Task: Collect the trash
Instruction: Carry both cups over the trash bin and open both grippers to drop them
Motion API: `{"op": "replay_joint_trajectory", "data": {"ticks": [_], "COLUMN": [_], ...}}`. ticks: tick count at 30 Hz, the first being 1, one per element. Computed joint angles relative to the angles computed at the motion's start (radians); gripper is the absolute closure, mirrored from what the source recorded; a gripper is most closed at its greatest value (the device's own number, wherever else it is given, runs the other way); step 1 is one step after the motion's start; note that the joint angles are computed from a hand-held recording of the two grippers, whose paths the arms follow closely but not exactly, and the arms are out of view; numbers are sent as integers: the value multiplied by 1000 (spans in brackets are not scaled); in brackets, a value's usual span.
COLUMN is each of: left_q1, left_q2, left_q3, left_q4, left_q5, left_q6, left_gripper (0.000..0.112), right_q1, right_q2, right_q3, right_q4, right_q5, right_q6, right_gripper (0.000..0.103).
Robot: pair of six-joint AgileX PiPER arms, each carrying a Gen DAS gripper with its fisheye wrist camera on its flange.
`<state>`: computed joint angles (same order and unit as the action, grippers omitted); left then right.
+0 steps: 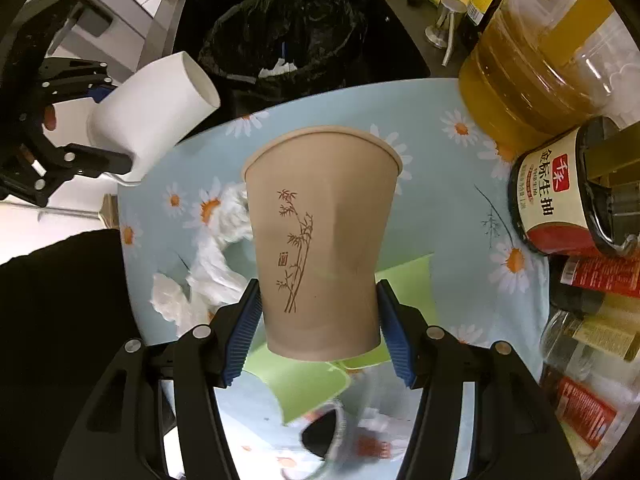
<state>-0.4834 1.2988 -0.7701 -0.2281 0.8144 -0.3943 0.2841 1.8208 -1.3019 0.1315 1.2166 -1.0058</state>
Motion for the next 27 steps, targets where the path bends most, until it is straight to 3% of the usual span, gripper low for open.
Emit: {"op": "replay_joint_trajectory", "data": {"ticks": [10,18,27], "left_q1": [273,579,781], "left_q2": [-57,-27,75], "left_q3": [34,7,-75], "left_q4": [-98,-141,-123], "left_q5": [97,199,243], "left_q6": [375,731,946], "left_gripper": [50,50,50], "right_q1": [151,293,401], "right_q2": [-33,54,215], "right_q3": [19,-87,-270], "right_q4": [72,119,166], "right_q5": [-33,-59,-70], "right_q6": [223,399,537], "right_gripper": [46,46,46]}}
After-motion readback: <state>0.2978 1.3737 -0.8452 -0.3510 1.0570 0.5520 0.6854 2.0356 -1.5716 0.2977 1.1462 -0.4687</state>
